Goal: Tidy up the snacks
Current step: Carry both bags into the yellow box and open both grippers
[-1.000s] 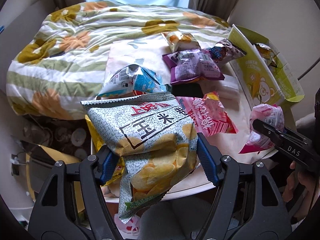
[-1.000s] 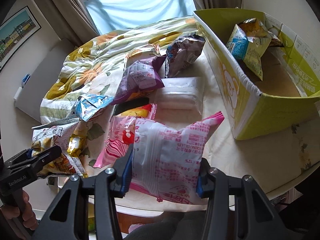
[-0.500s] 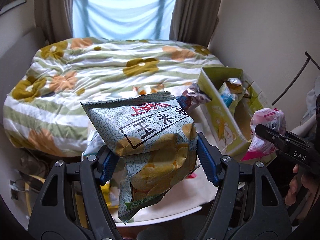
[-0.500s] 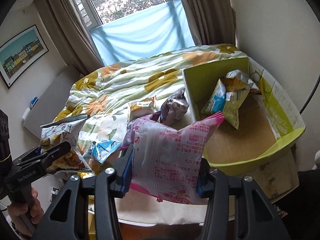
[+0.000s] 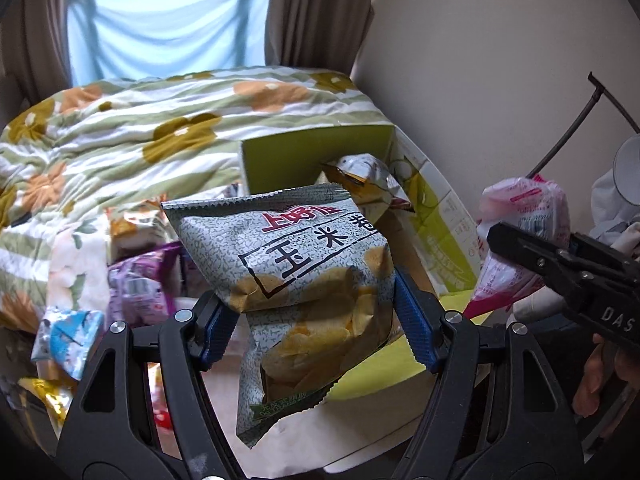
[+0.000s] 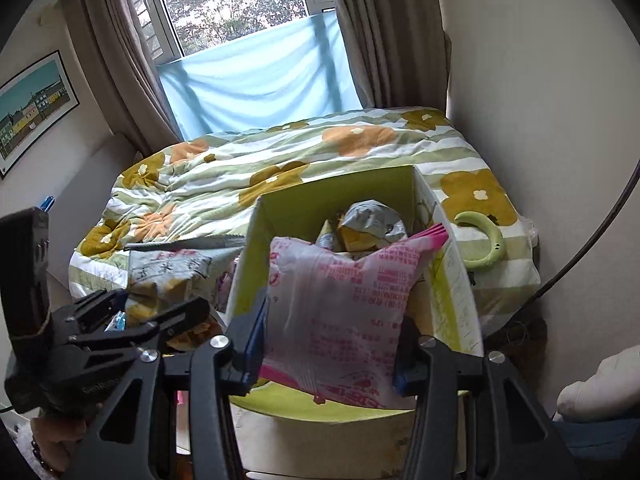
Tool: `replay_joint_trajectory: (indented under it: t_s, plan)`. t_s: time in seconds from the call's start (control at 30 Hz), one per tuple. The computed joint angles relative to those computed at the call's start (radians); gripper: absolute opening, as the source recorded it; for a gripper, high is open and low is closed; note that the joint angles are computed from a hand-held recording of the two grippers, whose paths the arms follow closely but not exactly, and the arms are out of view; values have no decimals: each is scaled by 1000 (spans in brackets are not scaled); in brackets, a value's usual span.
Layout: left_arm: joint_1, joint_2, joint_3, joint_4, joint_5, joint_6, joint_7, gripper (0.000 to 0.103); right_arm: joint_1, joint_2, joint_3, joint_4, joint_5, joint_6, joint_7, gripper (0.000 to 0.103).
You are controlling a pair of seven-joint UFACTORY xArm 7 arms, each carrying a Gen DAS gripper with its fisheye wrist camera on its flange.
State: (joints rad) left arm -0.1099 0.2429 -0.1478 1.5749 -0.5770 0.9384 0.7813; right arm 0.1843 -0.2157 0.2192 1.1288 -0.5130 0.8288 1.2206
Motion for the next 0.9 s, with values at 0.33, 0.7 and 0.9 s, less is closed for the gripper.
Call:
replay_joint_trajectory:
  t_s: [0.33,0.7,0.9]
  plan:
    - [-110,4,-19,-111,174,-133,-148,100,-46,-81,-85,-162,190,-123,-244,45]
    - [-64,-57,8,-149,197,-134,-119,100,-68,-29,-80,-168,304,-162,-345,46]
    - [-52,-55,19,-143,186,-134,-147,100,-60,44,-109,-136,350,-175,-418,46]
